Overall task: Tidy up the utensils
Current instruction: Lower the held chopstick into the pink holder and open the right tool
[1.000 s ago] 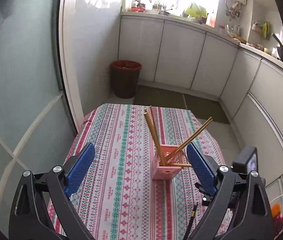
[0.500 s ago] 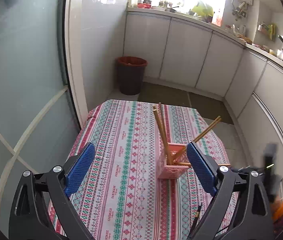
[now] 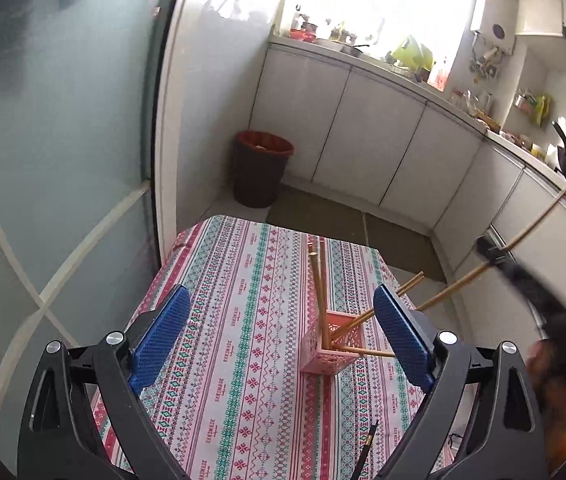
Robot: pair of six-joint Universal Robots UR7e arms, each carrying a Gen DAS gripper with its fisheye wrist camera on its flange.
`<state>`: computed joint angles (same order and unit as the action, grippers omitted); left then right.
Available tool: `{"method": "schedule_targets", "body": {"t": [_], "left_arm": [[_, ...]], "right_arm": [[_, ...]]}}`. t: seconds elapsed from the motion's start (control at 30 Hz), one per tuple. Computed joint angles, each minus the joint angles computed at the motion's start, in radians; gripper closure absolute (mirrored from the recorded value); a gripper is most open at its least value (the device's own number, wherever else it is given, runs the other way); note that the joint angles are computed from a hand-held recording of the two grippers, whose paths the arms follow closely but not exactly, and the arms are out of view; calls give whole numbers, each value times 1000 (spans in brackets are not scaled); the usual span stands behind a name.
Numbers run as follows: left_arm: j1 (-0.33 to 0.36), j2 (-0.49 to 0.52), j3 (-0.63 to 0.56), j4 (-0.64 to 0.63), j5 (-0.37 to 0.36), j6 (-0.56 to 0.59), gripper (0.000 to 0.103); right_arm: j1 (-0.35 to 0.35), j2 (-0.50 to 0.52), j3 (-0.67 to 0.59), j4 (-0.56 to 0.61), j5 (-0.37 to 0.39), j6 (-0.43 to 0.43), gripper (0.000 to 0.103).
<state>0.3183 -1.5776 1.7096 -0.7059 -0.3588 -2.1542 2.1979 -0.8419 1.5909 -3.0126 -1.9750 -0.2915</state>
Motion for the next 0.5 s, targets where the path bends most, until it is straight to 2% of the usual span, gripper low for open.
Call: {"method": "schedule_targets", "body": {"t": [0.17,0.23,0.27,0.3,0.33,0.37,0.5], "left_arm": [[13,-29,5,1,-15,-9,14],[19,-29,5,-1,-21,-4,14],[19,-29,5,1,-25,-6,14],[20,-28,6,1,-27,-6,14],[21,-27,7,-8,-28,3,14],[20,-26,6,-8,-29,6,14],[20,-16,8,-42,-29,48,14]], "right_arm": [[-29,90,-14,-29,-66,52,96],[-53,109,2,-73,-30,47,95],[-61,114,15,-112,-17,33,92],[-68,109,25,-125,-6,21,86],[-71,100,39,-135,12,15,74],[-70,91,50,-145,14,7,70],[-47,38,88,-158,-17,-40,70]]}}
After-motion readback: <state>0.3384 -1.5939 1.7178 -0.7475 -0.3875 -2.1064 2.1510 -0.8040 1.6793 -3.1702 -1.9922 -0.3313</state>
